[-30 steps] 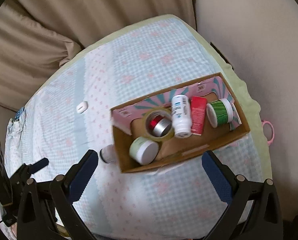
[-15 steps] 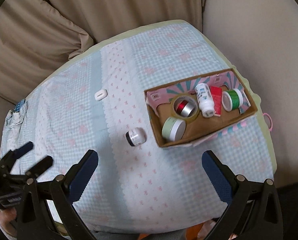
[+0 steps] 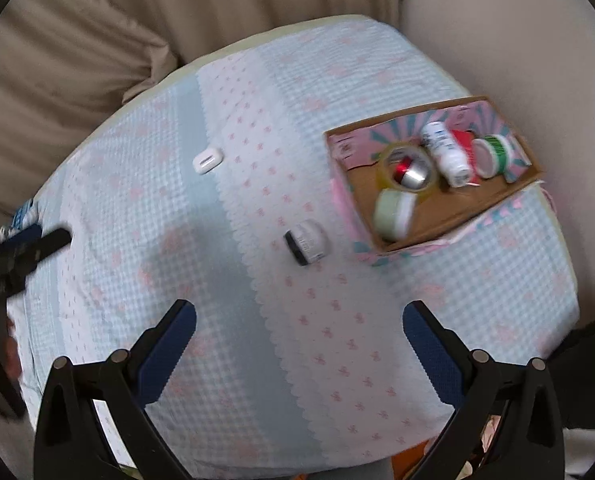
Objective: Organize rigid objects
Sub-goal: 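Move both tools back toward the earbud case and black-lidded jar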
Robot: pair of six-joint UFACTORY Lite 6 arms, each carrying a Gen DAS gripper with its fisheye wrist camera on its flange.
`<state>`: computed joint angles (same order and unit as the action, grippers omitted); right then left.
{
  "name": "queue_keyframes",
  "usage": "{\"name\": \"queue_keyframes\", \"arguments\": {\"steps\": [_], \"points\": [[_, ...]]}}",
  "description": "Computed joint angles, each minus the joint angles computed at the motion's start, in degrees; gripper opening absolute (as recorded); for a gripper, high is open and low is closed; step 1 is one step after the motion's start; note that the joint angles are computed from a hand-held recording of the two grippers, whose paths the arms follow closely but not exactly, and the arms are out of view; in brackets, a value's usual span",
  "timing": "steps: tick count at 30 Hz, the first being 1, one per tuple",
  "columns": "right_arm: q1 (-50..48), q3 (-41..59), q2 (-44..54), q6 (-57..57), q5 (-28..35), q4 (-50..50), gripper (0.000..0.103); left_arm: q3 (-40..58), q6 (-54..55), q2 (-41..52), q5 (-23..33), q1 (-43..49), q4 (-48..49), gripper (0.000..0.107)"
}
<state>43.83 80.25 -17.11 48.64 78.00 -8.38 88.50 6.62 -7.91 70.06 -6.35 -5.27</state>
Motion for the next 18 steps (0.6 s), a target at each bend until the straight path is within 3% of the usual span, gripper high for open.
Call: {"name": "queue_keyframes", "arguments": {"steps": [10,18], "points": [[-3.9,-9.6,7.6,-14.3,-15.1,1.3,0.103,13.0,14.4,25.3,-8.5,2.1,-2.3,0.103],[-9.2,-13.3,18.8,-24.7,-25.1,0.3,0.098,36.5,22.6,55.1,-9.2,-1.5,2.5,0.091]]}}
